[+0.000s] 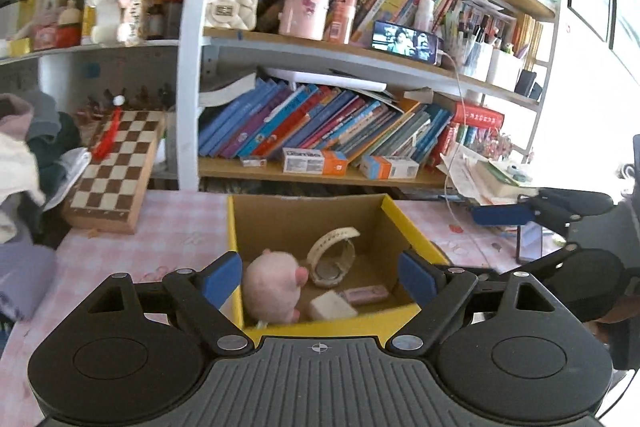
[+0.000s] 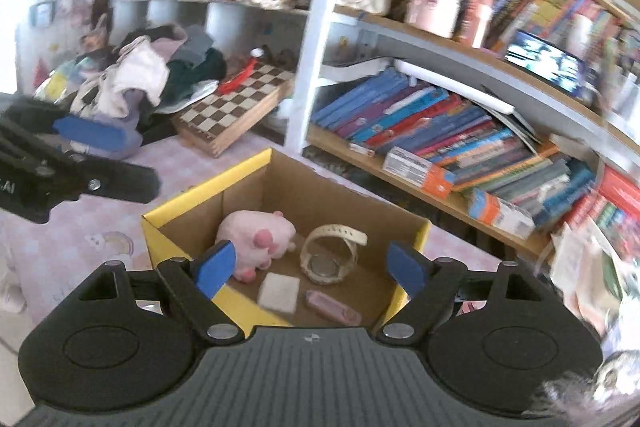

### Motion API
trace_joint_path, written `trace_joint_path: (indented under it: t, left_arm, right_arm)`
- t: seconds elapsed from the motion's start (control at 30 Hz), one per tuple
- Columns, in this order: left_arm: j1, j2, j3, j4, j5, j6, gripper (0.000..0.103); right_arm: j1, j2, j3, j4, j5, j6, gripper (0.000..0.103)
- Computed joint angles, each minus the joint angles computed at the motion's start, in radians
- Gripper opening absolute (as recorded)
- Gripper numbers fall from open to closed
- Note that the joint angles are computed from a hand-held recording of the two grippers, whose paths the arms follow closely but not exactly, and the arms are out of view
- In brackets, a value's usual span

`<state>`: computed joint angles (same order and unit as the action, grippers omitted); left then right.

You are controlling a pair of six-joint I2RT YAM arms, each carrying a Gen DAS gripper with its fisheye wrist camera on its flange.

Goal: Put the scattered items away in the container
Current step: 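Withdraw both tools from the yellow box back toward the table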

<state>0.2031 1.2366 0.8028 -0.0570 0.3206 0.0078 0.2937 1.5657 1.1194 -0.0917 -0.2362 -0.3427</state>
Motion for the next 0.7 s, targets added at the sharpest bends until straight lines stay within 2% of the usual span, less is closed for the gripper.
trace_joint_path:
  t: [0.2,0.4,0.7]
  left_arm:
    - [0.014,-0.143,-0.118,-0.041,-0.018,0.014,0.088]
    - [0.008,-0.260,-0.221,-0.097,-0.025,0.009,0.088]
    - [-0.037,-0.392,-0.329,-0.199,-0.122,-0.026,0.088]
  right_arm:
    - [0.013,-0.169,-0.207,0.076,0.061,0.085,0.083]
    - [0.037,-0.288,-0.339,0.030,0.107,0.139,0.085]
    - [0.113,-0.386,-0.491,-0.043,0.199,0.217,0.085]
